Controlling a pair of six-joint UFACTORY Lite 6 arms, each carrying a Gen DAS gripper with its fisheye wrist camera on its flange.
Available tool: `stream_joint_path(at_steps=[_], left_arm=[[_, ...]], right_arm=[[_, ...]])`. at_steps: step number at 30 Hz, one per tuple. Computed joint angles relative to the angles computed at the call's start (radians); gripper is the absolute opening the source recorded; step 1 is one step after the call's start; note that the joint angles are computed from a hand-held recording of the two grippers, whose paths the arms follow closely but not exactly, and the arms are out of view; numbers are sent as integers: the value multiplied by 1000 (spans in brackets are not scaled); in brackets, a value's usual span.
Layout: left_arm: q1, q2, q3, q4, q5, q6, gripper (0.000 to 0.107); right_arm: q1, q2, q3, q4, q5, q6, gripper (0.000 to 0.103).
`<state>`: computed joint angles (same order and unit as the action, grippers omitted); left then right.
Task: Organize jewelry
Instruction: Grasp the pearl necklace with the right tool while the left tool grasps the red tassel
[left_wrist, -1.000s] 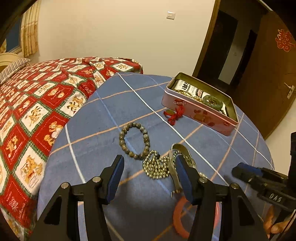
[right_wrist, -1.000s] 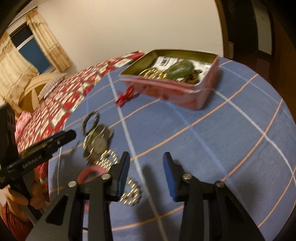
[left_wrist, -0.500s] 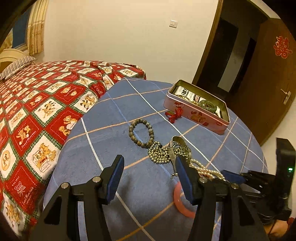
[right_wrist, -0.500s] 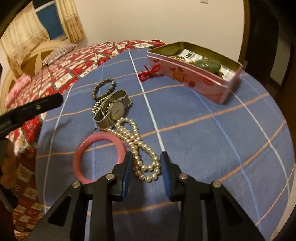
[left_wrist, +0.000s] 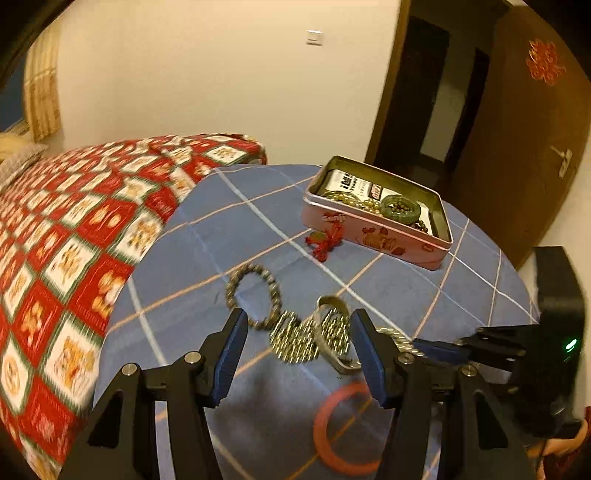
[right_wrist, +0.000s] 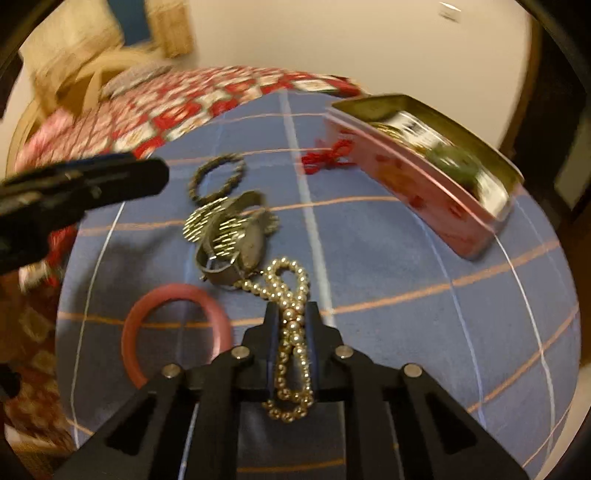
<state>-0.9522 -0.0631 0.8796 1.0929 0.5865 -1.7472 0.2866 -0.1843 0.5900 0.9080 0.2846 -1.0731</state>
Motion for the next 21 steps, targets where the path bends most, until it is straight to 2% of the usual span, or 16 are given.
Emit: stream_joint_path(at_steps=[2,6,9,15,17,21], left_arm=[[38,67,63,3,-36,56,58],[143,216,207,29,-152,139,58],[215,375,373,-137,-215,355,58],[264,673,711,-472,-119,765,57],[263,743,789,-518,-77,830,45],[275,769,832,-557,-70,864,20]], right_arm=[[-123,-3,4,171,90,-140,16],[-322,-2,28,306,259,-238,16],[-393,-21,35,328,328,-254,16],[-433,2,75,326,383,-230,16],[-429,18,90,323,388,-218,16],[-420,51,114,327,388,-214,16]])
